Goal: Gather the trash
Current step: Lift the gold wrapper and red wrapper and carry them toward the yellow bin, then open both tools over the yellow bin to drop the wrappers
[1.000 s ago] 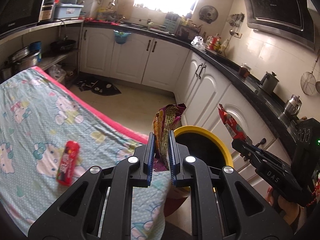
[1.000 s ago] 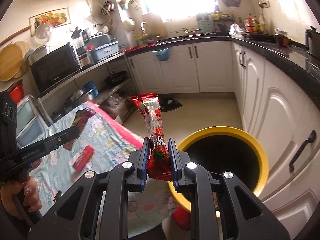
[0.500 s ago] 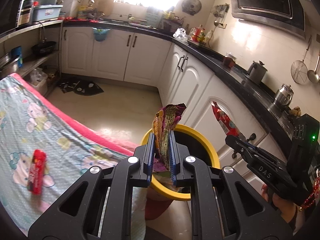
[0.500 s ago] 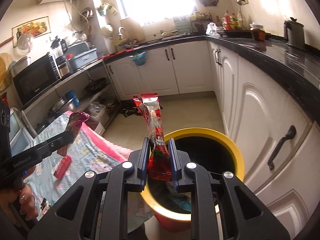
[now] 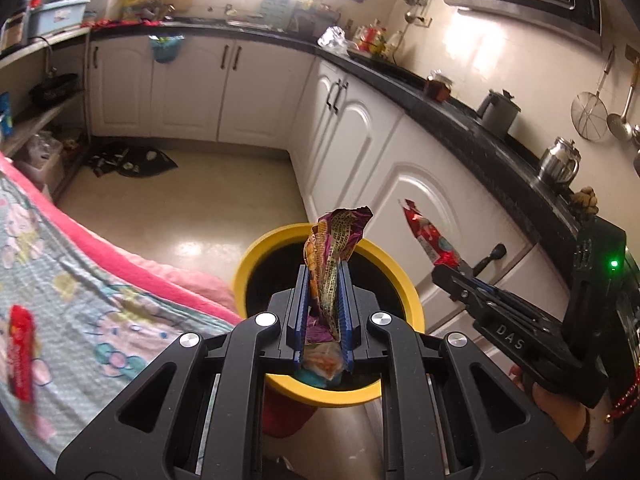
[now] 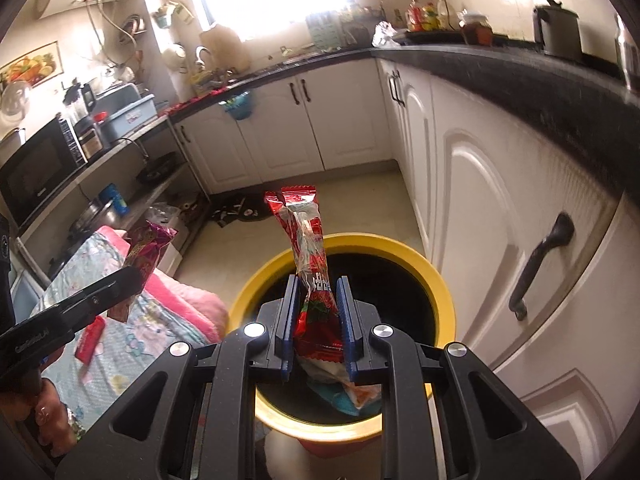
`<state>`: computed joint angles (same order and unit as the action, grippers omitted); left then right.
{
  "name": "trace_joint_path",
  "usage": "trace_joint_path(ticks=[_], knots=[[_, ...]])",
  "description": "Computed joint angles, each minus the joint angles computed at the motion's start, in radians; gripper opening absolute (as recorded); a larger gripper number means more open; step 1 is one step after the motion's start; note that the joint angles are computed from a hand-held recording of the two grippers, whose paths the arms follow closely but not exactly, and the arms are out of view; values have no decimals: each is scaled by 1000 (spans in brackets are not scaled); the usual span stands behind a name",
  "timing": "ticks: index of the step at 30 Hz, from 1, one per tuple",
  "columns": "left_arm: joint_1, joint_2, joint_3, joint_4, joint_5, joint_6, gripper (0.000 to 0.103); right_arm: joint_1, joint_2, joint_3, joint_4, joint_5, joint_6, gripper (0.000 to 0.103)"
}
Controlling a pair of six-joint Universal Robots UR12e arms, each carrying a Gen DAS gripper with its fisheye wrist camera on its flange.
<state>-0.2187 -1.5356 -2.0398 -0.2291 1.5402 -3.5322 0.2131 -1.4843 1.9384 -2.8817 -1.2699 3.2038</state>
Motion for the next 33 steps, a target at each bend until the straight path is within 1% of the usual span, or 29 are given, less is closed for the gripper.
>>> trace_joint_path(ticks=[10,17,19,21,23,24,28,30,32,33], knots=[[11,-60,20,-54,-57,-4,10,-3,43,-8,86,-11,7,19],[10,-84,31,-84,-61,-7,10,-7,66,-15,112,-4,24,21],[11,-88,33,-90,-60,-9,11,-9,70,-17,115,-2,32,24],[11,-91,36,-97,-54,-13,18,-7,77,-28,116,-12,42,38],[9,-94,39,-101,-44,-23,32,-7,79,-30,115,-15,50,40],[9,-94,39,-103,-40,-27,34,-7,79,-28,112,-17,53,42],[9,-83,30,-113,-7,-37,51,-11,74,-22,99,-19,71,49],[11,-72,23,-116,9,-42,56,-12,73,-22,93,-18,76,54],[10,-62,17,-120,31,-44,69,-13,69,-18,86,-18,81,56],[9,-56,14,-119,42,-45,71,-12,67,-17,83,-17,82,57]])
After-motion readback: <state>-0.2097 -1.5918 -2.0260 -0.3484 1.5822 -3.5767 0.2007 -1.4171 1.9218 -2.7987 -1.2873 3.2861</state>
